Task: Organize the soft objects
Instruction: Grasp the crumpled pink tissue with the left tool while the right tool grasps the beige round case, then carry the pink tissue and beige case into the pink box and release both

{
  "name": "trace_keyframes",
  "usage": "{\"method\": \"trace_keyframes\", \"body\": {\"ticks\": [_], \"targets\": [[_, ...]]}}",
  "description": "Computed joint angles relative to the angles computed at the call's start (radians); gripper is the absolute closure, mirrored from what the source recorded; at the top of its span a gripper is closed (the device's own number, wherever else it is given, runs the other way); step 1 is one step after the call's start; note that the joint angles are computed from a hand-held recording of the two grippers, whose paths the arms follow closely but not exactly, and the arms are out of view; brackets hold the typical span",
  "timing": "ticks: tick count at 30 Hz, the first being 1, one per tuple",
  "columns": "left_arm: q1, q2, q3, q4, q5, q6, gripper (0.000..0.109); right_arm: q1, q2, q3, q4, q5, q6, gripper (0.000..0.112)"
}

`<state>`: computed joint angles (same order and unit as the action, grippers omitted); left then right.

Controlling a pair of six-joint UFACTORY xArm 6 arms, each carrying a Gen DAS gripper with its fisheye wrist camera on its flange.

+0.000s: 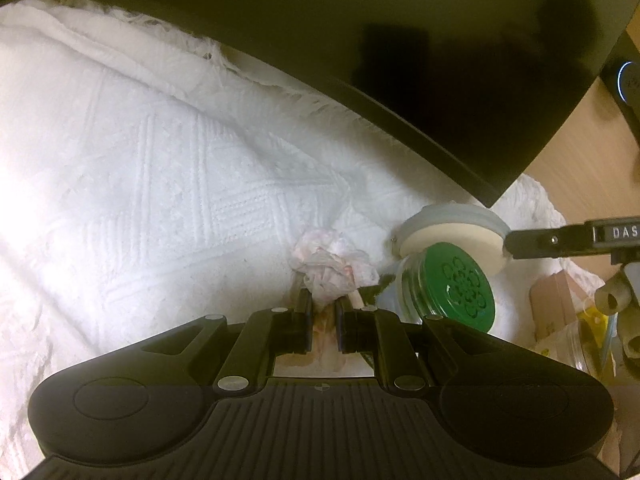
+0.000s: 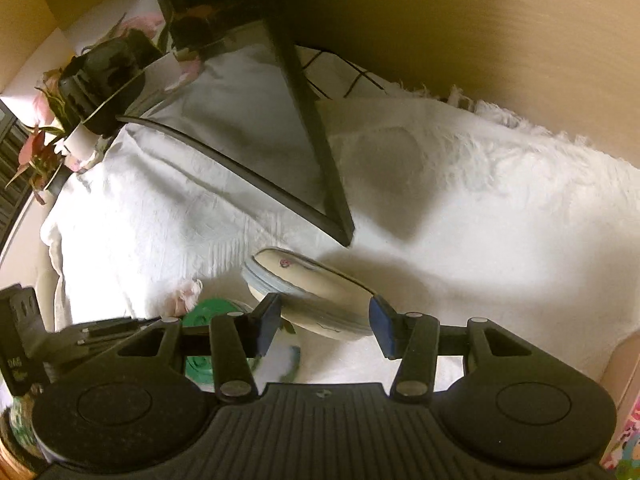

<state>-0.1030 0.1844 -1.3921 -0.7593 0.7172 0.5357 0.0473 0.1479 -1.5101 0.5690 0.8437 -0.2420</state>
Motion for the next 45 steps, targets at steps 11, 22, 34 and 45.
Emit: {"method": "trace_keyframes", "body": {"ticks": [11,22,34,45], "targets": [[0.006,-0.018,0.026,0.023,-0.010,-0.040,0.095,0.053,0.029,-0.065,-0.103,0.075,-0.215,0.063],[-0.001,-0.032,0.038,0.042,-0.027,-0.061,0.095,0.078,-0.034,0.013,-0.214,0.079,-0.299,0.063],[-0.021,0.009,-0.006,0.115,-0.042,-0.111,0.095,0.168,-0.033,0.064,-0.393,-0.057,-0.377,0.063],[-0.008,0.010,-0.004,0.065,-0.036,-0.083,0.095,-0.040,0.051,-0.129,0.086,0.220,-0.142,0.075]]}}
